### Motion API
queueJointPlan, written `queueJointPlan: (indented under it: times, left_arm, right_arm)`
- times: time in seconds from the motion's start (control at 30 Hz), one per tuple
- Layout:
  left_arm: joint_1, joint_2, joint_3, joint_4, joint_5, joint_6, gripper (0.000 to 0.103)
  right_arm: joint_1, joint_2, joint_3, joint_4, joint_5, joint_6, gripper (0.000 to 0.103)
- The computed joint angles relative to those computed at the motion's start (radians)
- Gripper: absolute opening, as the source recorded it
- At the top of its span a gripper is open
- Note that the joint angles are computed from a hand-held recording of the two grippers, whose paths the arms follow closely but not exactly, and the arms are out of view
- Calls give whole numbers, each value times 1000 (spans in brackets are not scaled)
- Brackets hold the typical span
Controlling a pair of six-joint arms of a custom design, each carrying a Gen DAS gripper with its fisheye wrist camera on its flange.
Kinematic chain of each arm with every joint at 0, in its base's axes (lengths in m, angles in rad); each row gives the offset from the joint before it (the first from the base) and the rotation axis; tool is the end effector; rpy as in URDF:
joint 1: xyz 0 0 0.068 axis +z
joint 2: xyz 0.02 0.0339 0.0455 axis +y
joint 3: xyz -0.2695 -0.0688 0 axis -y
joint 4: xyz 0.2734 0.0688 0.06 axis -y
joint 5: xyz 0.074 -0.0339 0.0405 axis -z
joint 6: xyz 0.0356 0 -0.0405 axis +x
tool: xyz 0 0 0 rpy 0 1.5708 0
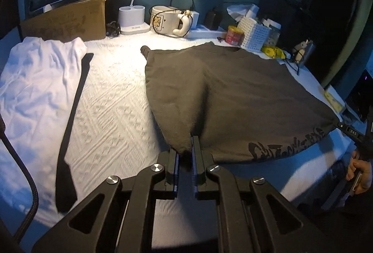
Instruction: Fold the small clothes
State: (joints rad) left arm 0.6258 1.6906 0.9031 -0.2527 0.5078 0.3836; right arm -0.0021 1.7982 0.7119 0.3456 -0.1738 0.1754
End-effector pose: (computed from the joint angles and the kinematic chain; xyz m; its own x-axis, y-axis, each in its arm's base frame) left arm 0.2864 0.1856 0.1390 -0.7652 -0.1495 -0.6262 -0.0281 0.9795 -0.1995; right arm 0.3417 0.0054 0.0885 -0.6864 0.1733 -0.7063 -0.0059 0.9698 0.2437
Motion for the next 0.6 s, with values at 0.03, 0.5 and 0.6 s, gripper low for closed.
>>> queueJointPlan:
  times: [0.03,0.5,0.6]
  left_arm:
    - [6,-5,-8,-8,-1,12,7]
    - [48,35,-57,-57,-54,103,10]
    - [43,29,-37,-60,-91,92,20]
  right_arm:
    - [-1,-16,-23,0,3,-8,13]
    - [-32,-61,-136,-50,-10,-43,18]
    - [-24,-91,-120,-82,59,-55,25]
